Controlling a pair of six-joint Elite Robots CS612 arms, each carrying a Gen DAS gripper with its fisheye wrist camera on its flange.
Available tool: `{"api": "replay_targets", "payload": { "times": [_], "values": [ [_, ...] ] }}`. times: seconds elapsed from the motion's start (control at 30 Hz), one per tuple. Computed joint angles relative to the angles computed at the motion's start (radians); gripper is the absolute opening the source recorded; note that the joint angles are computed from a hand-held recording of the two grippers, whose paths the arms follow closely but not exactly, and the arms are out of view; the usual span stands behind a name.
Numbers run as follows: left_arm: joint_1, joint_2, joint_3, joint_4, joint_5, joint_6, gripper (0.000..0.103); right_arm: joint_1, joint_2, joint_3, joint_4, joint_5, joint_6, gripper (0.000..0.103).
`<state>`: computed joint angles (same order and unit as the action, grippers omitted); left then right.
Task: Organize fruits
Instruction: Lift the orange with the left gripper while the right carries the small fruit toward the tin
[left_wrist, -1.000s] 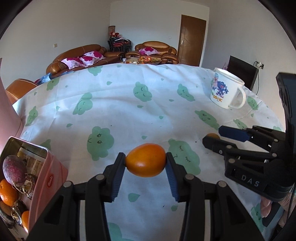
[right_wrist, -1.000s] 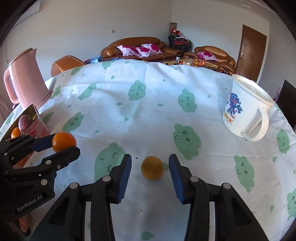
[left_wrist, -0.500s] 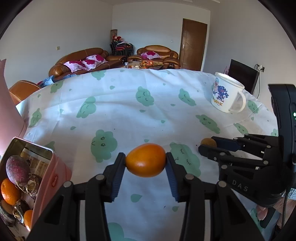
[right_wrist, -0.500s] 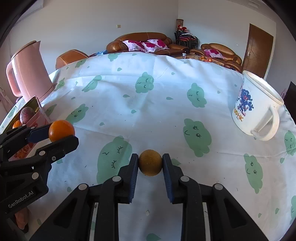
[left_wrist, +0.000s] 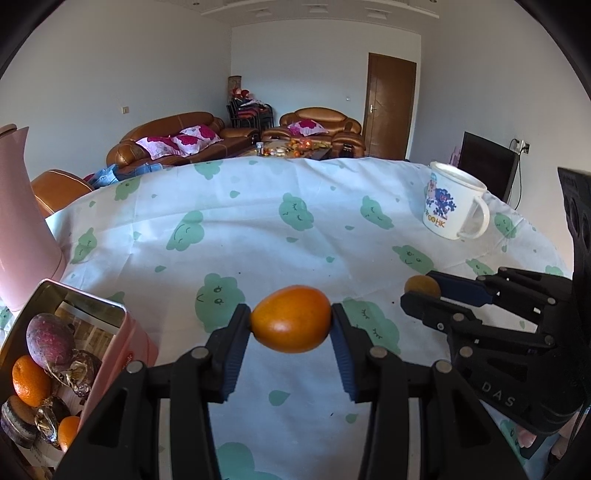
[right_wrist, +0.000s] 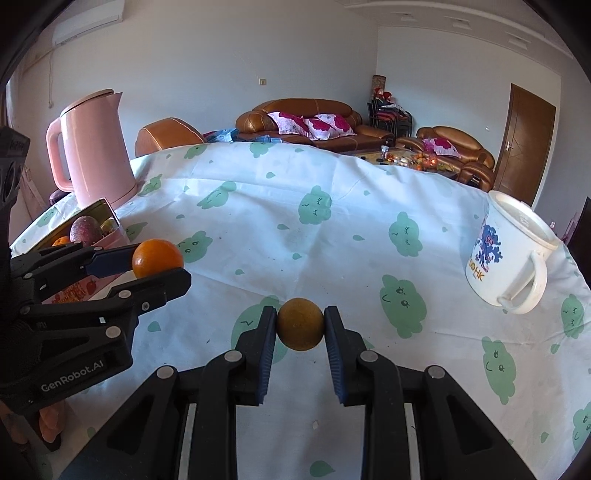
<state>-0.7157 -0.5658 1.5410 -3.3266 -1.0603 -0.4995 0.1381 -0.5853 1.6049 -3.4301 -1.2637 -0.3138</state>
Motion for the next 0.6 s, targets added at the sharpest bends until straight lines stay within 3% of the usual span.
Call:
{"api": "replay_targets", "payload": {
  "times": [0.6],
  "values": [
    [-0.017, 0.004, 0.011, -0.067, 0.072, 0.035, 0.045, -0.014, 0.008, 0.037, -0.190, 0.080, -0.011, 0.028]
  ]
}}
